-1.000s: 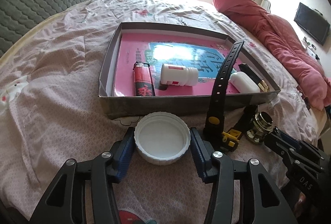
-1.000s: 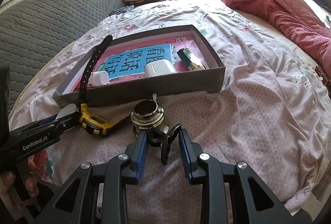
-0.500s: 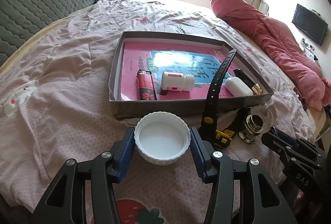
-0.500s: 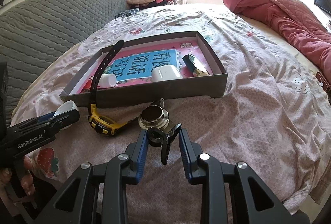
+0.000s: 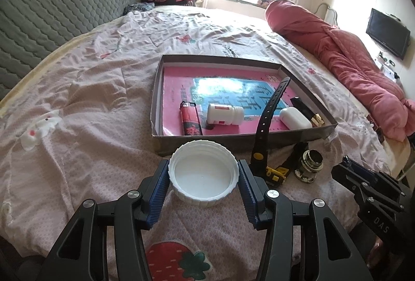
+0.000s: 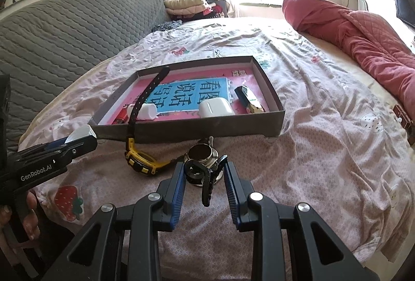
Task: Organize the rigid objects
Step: 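Grasp and lift the white bottle cap with the left tool while the right tool grasps the metal keyring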
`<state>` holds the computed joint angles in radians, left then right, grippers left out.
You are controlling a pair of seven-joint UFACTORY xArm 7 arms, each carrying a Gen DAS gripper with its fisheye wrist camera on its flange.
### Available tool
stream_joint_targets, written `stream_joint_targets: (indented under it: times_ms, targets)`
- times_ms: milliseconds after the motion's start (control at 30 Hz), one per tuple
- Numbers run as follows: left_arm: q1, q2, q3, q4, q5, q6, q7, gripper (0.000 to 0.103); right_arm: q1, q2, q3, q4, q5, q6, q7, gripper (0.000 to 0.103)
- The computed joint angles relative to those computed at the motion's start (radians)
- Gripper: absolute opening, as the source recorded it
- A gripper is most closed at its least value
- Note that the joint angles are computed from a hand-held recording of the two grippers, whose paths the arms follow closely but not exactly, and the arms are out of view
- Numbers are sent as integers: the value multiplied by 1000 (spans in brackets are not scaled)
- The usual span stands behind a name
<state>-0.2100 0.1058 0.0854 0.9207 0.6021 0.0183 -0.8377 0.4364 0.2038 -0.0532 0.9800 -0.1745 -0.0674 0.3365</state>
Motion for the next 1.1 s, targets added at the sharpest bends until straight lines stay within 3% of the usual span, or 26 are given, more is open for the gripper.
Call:
stream_joint_targets:
  times_ms: [167, 300, 767, 1000, 1100]
  targets:
    - [-10, -29, 16, -7, 92, 5, -85, 53, -10, -10, 8, -11, 16, -31, -17, 30]
    - [16, -51, -6, -5, 176, 19, -158, 53, 73, -16, -79, -17, 15, -52, -19, 30]
    - [104, -95, -110, 11, 263, 83, -247, 53, 173, -22, -166, -32, 152, -127, -159, 30]
    - [100, -93, -125, 53, 334, 129, -308, 53, 389, -6, -361, -26, 334, -169, -322, 30]
    - [98, -91, -126, 70, 338, 132, -311, 53, 420, 9, -382, -15, 386, -186, -383, 30]
